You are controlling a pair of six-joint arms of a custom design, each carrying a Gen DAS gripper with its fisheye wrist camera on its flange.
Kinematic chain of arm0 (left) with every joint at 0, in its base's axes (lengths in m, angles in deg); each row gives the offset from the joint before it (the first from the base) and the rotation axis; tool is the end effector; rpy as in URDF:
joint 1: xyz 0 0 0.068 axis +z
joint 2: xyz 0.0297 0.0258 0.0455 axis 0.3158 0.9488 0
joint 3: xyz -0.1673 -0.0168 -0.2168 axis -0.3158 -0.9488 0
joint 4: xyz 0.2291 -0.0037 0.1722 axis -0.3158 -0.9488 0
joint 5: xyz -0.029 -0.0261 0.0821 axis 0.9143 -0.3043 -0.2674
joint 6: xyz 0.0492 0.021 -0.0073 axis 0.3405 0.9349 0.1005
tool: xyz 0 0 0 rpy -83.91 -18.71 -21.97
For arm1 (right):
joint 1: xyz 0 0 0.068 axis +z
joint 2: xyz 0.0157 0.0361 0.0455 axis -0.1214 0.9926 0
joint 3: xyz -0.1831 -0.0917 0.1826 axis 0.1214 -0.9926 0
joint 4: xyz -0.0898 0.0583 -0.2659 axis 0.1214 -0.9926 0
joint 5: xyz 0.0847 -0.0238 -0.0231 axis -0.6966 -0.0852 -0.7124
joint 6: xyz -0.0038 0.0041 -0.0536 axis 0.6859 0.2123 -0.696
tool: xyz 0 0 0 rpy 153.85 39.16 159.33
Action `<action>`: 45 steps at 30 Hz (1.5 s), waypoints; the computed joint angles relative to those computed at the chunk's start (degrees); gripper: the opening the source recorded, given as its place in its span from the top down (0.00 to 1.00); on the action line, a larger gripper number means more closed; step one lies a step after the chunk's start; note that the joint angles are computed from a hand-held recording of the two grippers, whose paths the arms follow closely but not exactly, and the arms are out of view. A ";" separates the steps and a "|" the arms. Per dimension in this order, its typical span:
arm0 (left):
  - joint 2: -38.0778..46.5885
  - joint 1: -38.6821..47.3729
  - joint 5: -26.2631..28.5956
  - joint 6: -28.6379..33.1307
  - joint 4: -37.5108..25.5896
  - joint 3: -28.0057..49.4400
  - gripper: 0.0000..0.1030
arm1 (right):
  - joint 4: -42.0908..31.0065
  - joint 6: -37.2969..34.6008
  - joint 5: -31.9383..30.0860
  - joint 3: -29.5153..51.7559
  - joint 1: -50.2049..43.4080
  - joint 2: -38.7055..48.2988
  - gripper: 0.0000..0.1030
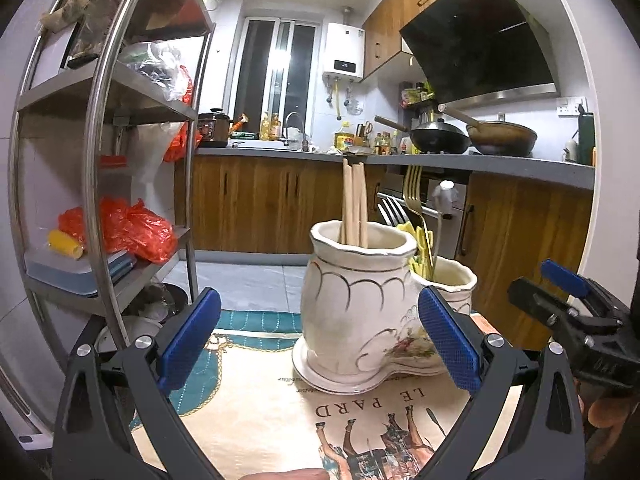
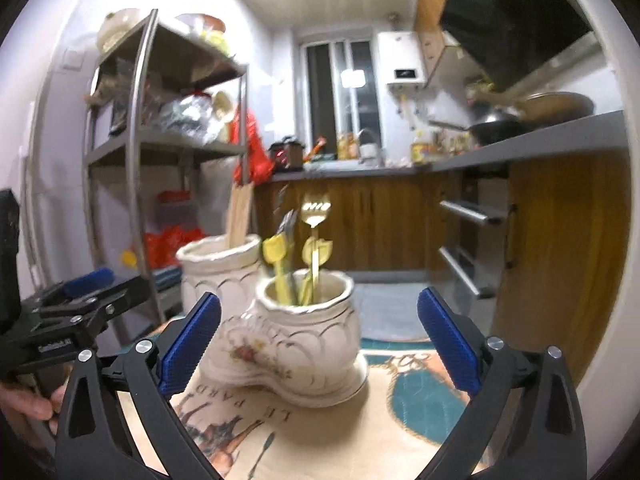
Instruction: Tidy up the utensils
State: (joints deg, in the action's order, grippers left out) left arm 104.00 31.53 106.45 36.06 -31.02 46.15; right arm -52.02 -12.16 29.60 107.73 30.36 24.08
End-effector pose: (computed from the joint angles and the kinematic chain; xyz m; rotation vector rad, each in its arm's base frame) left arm 0.2100 0.0350 0.1949 0.0951 1.8032 -0.1729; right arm 0.2291 0.1578 0.2240 -0.1619 1.7781 0.2346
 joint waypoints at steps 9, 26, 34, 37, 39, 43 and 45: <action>-0.01 -1.47 -1.20 0.58 1.19 -1.23 0.05 | -0.87 -0.70 -1.20 0.87 0.49 1.71 0.05; 0.05 -0.73 -0.56 0.83 1.06 -1.16 0.05 | -0.82 0.08 -1.41 0.52 0.10 1.55 0.05; -0.09 -0.64 -0.48 0.94 1.02 -1.26 0.05 | -0.88 0.09 -1.31 0.58 0.17 1.59 0.05; -0.10 -0.48 -0.16 1.15 0.79 -1.21 0.05 | -0.81 -0.03 -1.60 0.49 0.03 1.61 0.05; -0.15 -0.33 0.07 1.37 0.48 -1.07 0.05 | -0.76 -0.07 -1.78 0.46 -0.07 1.70 0.05; -0.32 -0.50 -0.07 1.40 0.43 -1.13 0.05 | -0.67 -0.01 -1.76 0.46 -0.05 1.76 0.05; -0.41 -0.65 -0.20 1.46 0.37 -1.14 0.05 | -0.71 -0.06 -1.79 0.46 -0.06 1.72 0.05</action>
State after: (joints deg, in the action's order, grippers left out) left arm 103.59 30.88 106.25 37.51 -30.65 45.01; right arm -52.73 -12.22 27.81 108.19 30.30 25.80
